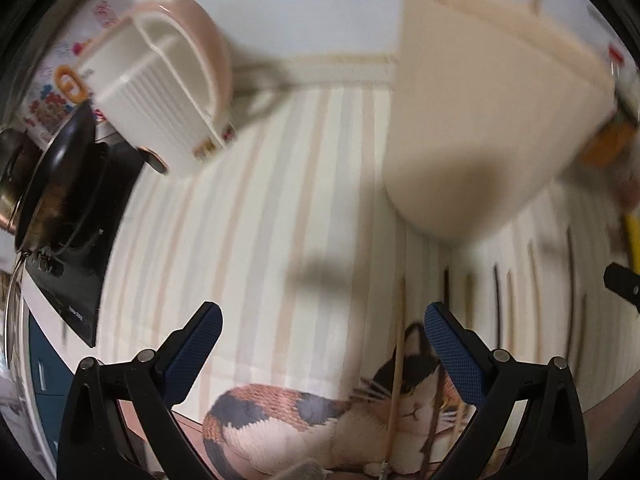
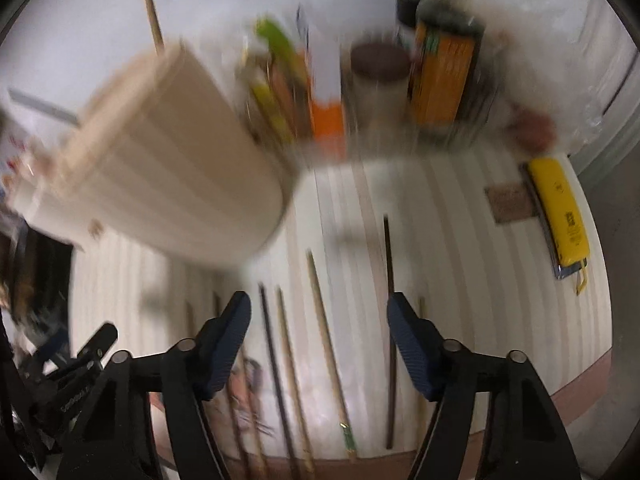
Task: Organize utensils
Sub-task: 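Lower left tool onto a wooden chopstick while right tool grasps another wooden chopstick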
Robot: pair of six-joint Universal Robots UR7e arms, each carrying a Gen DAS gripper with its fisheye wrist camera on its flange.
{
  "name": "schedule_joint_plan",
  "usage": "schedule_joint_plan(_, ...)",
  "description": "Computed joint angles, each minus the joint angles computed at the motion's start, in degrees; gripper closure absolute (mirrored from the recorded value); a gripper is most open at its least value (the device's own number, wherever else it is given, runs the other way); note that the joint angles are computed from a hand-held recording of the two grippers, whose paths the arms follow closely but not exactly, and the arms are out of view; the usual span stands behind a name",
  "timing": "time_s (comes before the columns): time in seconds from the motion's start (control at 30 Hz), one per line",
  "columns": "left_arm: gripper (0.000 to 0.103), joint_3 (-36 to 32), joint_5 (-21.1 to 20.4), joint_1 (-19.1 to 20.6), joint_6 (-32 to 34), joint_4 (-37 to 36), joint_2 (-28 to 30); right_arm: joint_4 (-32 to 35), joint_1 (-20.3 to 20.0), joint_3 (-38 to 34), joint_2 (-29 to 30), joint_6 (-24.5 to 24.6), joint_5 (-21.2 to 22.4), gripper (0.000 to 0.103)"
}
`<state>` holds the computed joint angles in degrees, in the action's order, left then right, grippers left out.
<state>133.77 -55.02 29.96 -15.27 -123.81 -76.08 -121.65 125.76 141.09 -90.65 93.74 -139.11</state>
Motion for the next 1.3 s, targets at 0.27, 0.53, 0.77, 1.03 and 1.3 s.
schedule_joint_plan(0.27,0.015,2.16,-4.70,1.63,0.70,1.01,3.72,-10.01,-5.70,4.88,4.04,-7.24,5.91,0.041)
schedule_joint_plan(0.53,0.051,2.29,-8.05,1.96,1.39,0.31,7.48,-18.87,-10.34,7.41,7.69,-14.31,9.41,0.057)
schedule_joint_plan(0.77,0.098,2.04,-9.51,2.03,4.13,-2.25,9.10,-21.44,-12.16,7.98,11.65,-16.54,11.52,0.096)
schedule_joint_plan(1.03,0.098,1.52,-8.50,3.14,4.89,-2.80,9.41,-23.10,-8.84,10.78,11.85,-11.34,16.41,0.096)
schedule_joint_plan(1.3,0.098,1.41,-8.46,3.31,4.80,-3.00,9.72,-20.39,-10.00,8.53,13.76,-11.67,17.15,0.095)
